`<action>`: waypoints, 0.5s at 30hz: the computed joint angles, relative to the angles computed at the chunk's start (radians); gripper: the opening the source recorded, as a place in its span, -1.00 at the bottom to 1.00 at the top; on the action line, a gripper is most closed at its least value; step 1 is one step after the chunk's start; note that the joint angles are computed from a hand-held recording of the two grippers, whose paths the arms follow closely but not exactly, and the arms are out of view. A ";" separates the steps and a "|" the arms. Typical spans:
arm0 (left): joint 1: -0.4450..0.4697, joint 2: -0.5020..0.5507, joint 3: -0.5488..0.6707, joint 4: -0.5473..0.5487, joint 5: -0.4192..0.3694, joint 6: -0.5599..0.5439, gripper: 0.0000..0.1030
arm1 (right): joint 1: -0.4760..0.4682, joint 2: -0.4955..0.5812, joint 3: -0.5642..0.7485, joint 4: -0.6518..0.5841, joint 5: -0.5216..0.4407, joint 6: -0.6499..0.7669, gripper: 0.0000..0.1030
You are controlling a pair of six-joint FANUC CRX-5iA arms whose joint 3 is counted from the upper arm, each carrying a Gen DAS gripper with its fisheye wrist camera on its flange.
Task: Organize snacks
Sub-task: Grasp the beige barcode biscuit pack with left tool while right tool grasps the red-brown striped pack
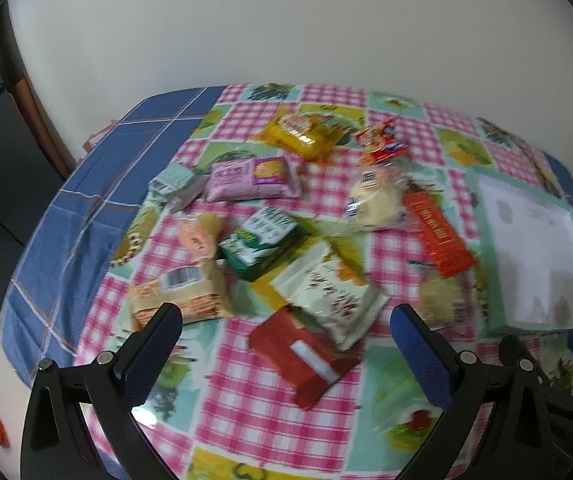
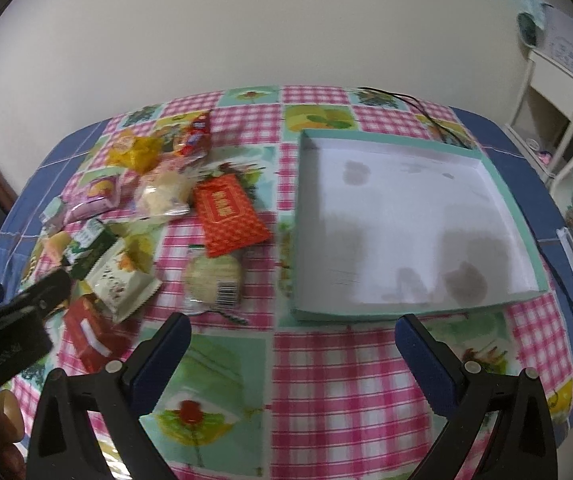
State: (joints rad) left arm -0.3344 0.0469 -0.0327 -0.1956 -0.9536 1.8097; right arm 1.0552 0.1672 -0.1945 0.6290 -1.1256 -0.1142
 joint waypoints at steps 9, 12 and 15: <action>0.088 0.011 0.010 0.005 -0.036 -0.063 1.00 | -0.019 0.082 0.098 -0.036 0.127 0.100 1.00; 0.131 0.020 0.004 0.027 -0.040 -0.113 1.00 | -0.030 0.107 0.140 -0.081 0.169 0.154 1.00; 0.179 0.032 -0.001 0.054 -0.042 -0.178 1.00 | -0.035 0.154 0.196 -0.117 0.179 0.237 1.00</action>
State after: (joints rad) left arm -0.1556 0.0791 -0.0338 -0.1418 -0.9959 1.6319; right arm 1.0200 0.3209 0.0017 0.5117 -0.9470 0.1230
